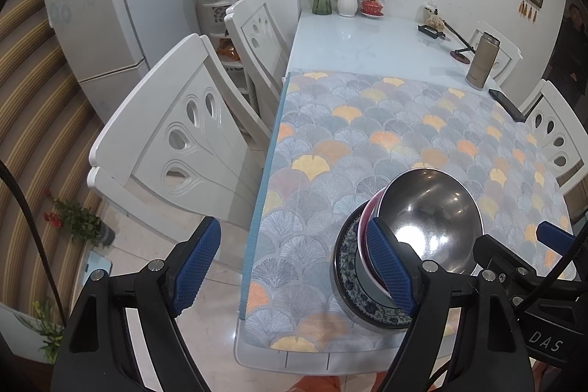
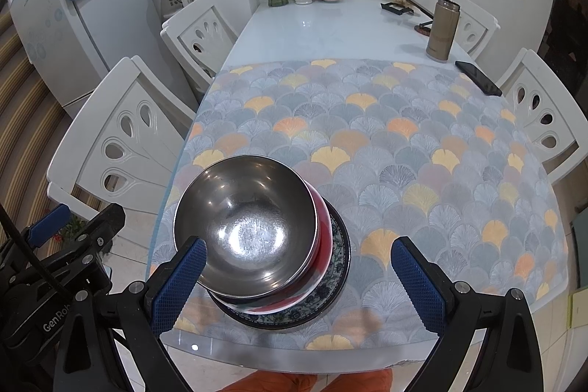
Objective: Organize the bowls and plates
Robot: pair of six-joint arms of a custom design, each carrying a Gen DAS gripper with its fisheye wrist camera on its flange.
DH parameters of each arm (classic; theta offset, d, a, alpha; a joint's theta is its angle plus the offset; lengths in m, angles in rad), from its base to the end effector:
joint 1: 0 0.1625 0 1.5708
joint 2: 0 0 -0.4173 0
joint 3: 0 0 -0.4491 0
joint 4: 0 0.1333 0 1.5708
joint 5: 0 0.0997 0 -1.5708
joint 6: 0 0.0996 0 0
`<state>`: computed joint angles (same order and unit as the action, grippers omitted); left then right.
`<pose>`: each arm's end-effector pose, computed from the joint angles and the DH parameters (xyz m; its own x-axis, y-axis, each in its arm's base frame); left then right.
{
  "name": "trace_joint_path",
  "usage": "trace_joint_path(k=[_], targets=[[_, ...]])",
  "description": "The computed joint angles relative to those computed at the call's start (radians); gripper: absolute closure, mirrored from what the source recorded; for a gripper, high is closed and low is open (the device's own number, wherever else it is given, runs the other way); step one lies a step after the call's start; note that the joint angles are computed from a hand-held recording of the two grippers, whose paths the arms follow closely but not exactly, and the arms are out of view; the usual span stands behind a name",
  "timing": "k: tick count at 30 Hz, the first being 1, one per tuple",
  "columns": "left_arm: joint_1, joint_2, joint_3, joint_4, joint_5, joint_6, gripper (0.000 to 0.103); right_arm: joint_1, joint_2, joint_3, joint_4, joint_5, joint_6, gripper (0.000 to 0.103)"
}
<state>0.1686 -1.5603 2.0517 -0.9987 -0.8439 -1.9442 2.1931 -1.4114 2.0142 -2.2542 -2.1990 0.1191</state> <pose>-0.3448 -0.2611 0.2446 -0.6091 -0.3802 -0.6961 0.2417 0.7469 -0.6194 0.3767 -0.3969 0.2476 -0.7492 -0.3339 0.5721 -0.4955 0.8556 -0.1495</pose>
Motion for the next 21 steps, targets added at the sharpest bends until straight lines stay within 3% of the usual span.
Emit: trace_joint_path(k=[21], targets=[[-0.005, 0.004, -0.002, 0.000, 0.005, 0.000, 0.023, -0.001, -0.004, 0.006, -0.009, -0.003, -0.002, 0.003]])
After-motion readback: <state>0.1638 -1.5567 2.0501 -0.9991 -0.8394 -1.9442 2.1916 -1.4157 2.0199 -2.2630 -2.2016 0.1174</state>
